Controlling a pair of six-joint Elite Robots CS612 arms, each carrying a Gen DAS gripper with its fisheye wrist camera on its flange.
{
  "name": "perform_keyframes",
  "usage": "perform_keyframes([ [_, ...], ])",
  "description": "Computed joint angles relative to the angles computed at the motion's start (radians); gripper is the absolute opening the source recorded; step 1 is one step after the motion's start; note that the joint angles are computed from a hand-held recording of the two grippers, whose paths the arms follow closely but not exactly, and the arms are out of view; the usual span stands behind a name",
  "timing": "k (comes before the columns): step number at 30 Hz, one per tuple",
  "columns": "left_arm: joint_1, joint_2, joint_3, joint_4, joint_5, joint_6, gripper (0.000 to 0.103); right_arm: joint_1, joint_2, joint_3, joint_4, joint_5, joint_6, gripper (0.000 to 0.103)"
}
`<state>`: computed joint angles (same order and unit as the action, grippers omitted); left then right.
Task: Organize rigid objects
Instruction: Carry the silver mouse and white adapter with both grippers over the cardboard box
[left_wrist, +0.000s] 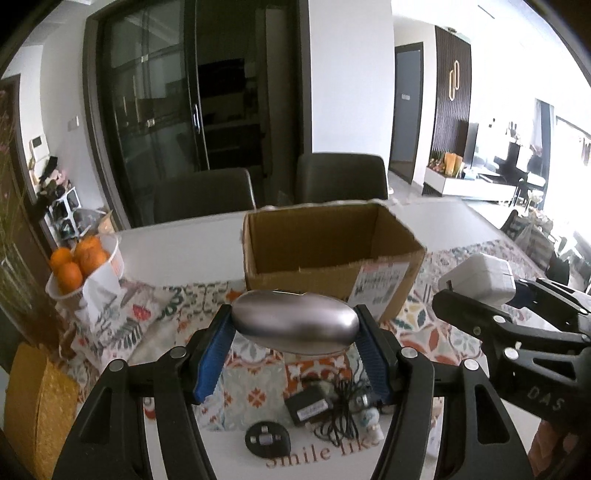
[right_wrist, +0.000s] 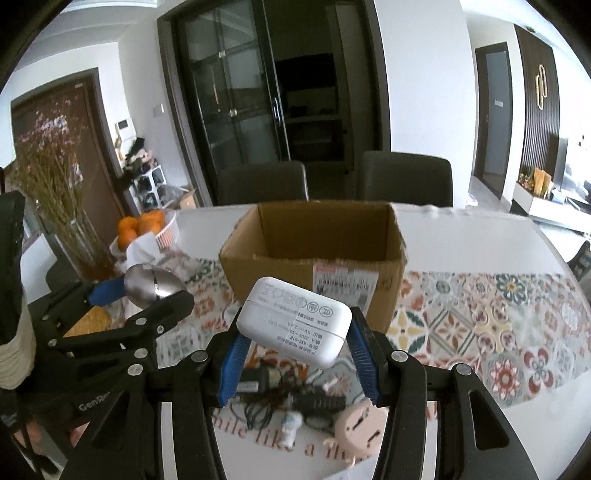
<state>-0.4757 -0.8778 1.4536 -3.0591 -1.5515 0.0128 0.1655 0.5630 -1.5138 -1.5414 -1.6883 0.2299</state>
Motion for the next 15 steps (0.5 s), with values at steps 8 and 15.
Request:
perform_keyframes([
  [8,0.008,0.041,-0.101,0.033,-0.010,0.014,0.064,-0.022,-0.045,0.074,-0.062,0.031,0.012,0.052],
  [15,0.013,0.088,-0.202,0.113,-0.015,0.018,0.064,-0.034,-0.082,0.147,-0.093,0.040,-0.020,0.052],
])
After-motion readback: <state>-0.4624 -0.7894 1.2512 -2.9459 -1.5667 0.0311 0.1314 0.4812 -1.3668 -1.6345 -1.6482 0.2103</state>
